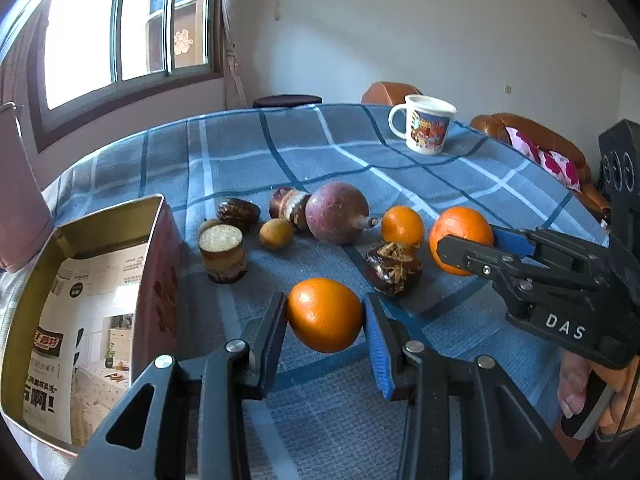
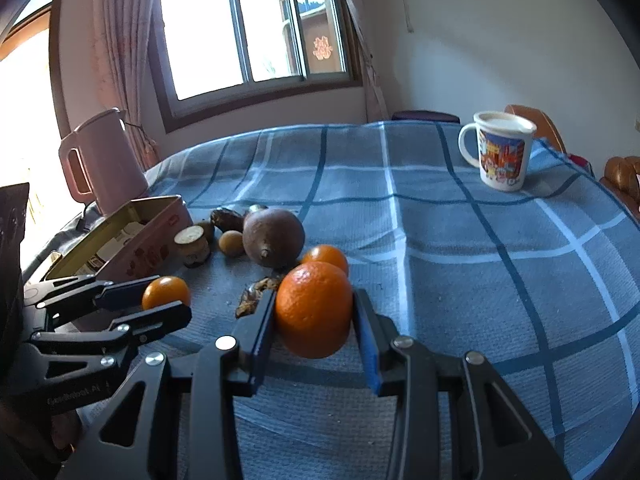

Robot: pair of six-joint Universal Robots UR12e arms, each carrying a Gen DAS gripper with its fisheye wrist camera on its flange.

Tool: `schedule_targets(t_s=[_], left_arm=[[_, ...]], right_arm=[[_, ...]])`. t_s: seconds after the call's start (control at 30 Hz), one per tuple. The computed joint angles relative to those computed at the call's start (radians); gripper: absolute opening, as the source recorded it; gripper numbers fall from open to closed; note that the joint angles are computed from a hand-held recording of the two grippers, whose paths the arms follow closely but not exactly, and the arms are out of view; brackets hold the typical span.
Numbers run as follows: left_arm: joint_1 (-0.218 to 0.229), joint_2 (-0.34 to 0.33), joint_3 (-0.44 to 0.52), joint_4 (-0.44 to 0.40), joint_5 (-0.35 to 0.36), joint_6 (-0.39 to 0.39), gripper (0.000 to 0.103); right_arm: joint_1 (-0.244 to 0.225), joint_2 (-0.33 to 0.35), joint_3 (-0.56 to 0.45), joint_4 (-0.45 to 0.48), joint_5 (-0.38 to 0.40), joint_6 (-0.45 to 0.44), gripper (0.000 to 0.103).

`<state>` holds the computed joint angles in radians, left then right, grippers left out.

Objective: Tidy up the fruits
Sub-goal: 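Grasp an orange with the left tool while the right tool grasps another orange, then lift both held oranges and carry them toward the gold tin box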

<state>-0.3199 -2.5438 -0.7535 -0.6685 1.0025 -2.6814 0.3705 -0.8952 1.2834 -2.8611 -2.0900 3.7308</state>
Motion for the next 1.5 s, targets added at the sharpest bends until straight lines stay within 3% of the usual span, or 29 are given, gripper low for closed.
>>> schedule_targets(t_s=[0.23, 1.5], left_arm=[[0.008, 0.000, -0.013, 0.073, -0.027, -0.057, 0.040], [0.018, 0.024, -0.107, 0.339, -0.054, -0.138, 0.040]], right_arm=[[0.009, 0.007, 0.002, -0.057, -0.019, -0.048, 0.041], [0.033, 0.026, 0.020, -0.270, -0.062, -0.199, 0.041]])
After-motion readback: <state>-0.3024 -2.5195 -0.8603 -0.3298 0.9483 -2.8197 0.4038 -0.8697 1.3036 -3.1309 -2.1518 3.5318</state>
